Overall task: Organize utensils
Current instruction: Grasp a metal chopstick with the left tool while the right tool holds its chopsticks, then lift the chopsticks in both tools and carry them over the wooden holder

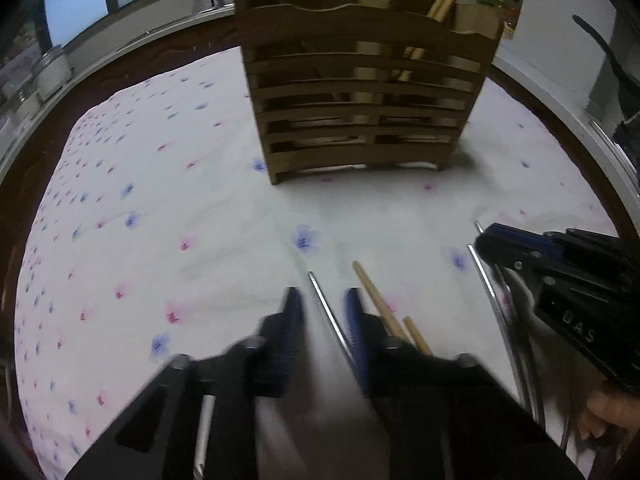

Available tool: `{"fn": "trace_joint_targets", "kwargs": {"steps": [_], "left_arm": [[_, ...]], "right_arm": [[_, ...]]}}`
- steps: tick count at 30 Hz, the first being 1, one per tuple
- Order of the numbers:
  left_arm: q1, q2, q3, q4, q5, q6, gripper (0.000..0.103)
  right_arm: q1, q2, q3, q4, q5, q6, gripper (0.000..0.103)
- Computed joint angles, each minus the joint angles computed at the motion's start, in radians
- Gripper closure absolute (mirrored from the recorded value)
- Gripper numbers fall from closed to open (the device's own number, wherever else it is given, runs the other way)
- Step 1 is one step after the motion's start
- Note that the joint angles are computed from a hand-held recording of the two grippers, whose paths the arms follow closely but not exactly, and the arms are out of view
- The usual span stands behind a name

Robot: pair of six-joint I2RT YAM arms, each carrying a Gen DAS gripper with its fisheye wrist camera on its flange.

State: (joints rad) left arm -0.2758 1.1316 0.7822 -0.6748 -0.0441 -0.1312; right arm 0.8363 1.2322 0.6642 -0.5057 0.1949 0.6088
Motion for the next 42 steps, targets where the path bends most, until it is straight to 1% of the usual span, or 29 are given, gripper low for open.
{"fn": "trace_joint_targets", "kwargs": {"steps": [2, 4, 7, 9, 12, 15, 16, 19, 22, 25, 26, 29, 31, 33, 36, 38, 40, 42], "left_arm": [[0.004, -0.003, 0.001, -0.006, 0.009, -0.005, 0.098], [0.026, -0.028, -0.006, -0.013, 0.045, -0.010, 0.103], [0.085, -0.102, -0.011, -0.049, 0.122, 0.007, 0.103], [0.118, -0.171, -0.001, -0.089, 0.154, 0.018, 0.103], [0.212, -0.265, 0.031, -0.173, 0.248, 0.068, 0.103], [0.260, -0.298, 0.065, -0.245, 0.296, 0.112, 0.103], [0.254, -0.291, 0.073, -0.264, 0.294, 0.122, 0.103], [0.200, -0.257, 0.056, -0.252, 0.238, 0.109, 0.102], [0.127, -0.189, 0.030, -0.202, 0.160, 0.076, 0.101], [0.098, -0.120, 0.013, -0.162, 0.137, 0.059, 0.095], [0.079, -0.098, 0.007, -0.149, 0.109, 0.049, 0.091], [0.045, -0.077, -0.003, -0.105, 0.056, 0.043, 0.090], [0.045, -0.062, 0.002, -0.092, 0.056, 0.042, 0.090], [0.039, -0.051, 0.000, -0.073, 0.047, 0.049, 0.098], [0.063, -0.047, -0.005, -0.065, 0.072, 0.061, 0.100], [0.083, -0.080, -0.018, -0.072, 0.077, 0.061, 0.100], [0.134, -0.148, -0.027, -0.104, 0.129, 0.066, 0.100], [0.198, -0.230, -0.020, -0.153, 0.201, 0.080, 0.100]], "right_arm": [[-0.003, -0.030, -0.010, 0.001, -0.027, 0.019, 0.098], [0.008, -0.073, -0.014, -0.013, -0.021, 0.033, 0.098], [0.042, -0.171, -0.004, -0.065, 0.001, 0.067, 0.098], [0.065, -0.225, 0.012, -0.099, 0.018, 0.082, 0.099], [0.113, -0.291, 0.054, -0.169, 0.056, 0.106, 0.099], [0.147, -0.319, 0.083, -0.218, 0.091, 0.129, 0.099], [0.151, -0.322, 0.085, -0.224, 0.095, 0.134, 0.099], [0.175, -0.337, 0.086, -0.243, 0.112, 0.158, 0.099], [0.197, -0.361, 0.077, -0.259, 0.124, 0.184, 0.099], [0.206, -0.382, 0.061, -0.269, 0.128, 0.204, 0.099], [0.205, -0.387, 0.057, -0.269, 0.128, 0.208, 0.099], [0.205, -0.402, 0.051, -0.273, 0.127, 0.216, 0.099], [0.201, -0.405, 0.048, -0.270, 0.126, 0.216, 0.099], [0.195, -0.405, 0.046, -0.261, 0.118, 0.215, 0.099], [0.204, -0.410, 0.049, -0.260, 0.123, 0.221, 0.099], [0.220, -0.416, 0.055, -0.267, 0.138, 0.227, 0.099], [0.237, -0.416, 0.071, -0.277, 0.155, 0.230, 0.099], [0.258, -0.416, 0.088, -0.290, 0.176, 0.237, 0.099]]}}
